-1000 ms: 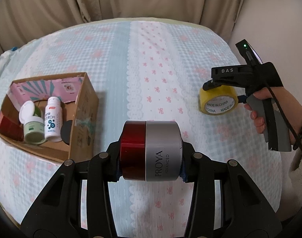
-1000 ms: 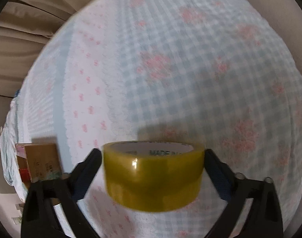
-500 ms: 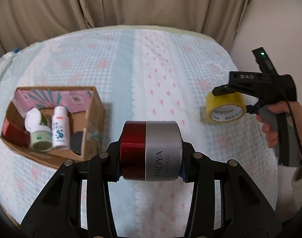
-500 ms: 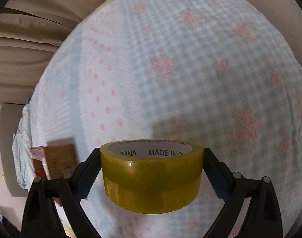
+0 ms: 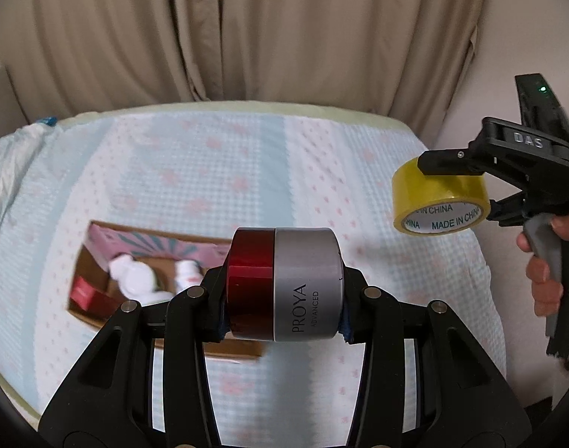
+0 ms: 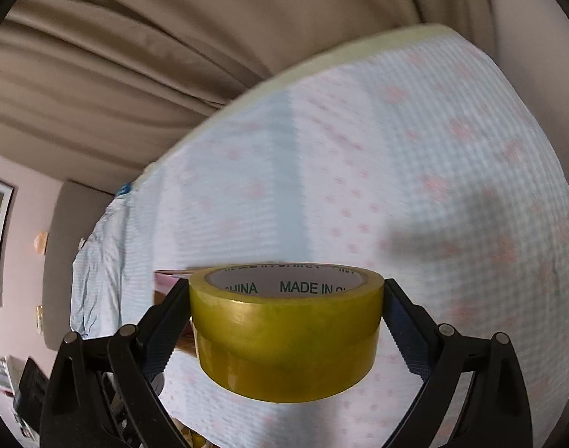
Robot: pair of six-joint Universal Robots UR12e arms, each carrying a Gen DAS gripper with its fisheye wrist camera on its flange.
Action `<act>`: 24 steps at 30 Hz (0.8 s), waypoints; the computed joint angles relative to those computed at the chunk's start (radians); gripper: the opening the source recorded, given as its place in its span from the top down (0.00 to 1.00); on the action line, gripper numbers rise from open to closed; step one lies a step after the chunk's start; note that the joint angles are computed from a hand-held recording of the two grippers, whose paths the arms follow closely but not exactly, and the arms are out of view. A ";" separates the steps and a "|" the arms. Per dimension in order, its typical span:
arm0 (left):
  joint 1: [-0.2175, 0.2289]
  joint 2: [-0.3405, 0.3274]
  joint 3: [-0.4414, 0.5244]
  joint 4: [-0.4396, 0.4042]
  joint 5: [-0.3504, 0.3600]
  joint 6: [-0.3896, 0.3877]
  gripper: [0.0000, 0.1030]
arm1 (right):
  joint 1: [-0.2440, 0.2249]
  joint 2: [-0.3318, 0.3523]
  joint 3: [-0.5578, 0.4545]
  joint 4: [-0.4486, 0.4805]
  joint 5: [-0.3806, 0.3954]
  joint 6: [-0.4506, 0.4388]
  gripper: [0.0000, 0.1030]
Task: Organize rigid objects
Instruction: 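Carry the PROYA jar and tape roll into the box and release both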
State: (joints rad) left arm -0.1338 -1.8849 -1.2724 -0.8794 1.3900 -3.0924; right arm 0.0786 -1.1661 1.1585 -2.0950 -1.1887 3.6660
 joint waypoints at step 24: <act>0.240 -0.207 0.222 -0.313 -0.163 0.367 0.62 | 0.255 0.241 -0.261 -0.028 -0.292 0.519 0.07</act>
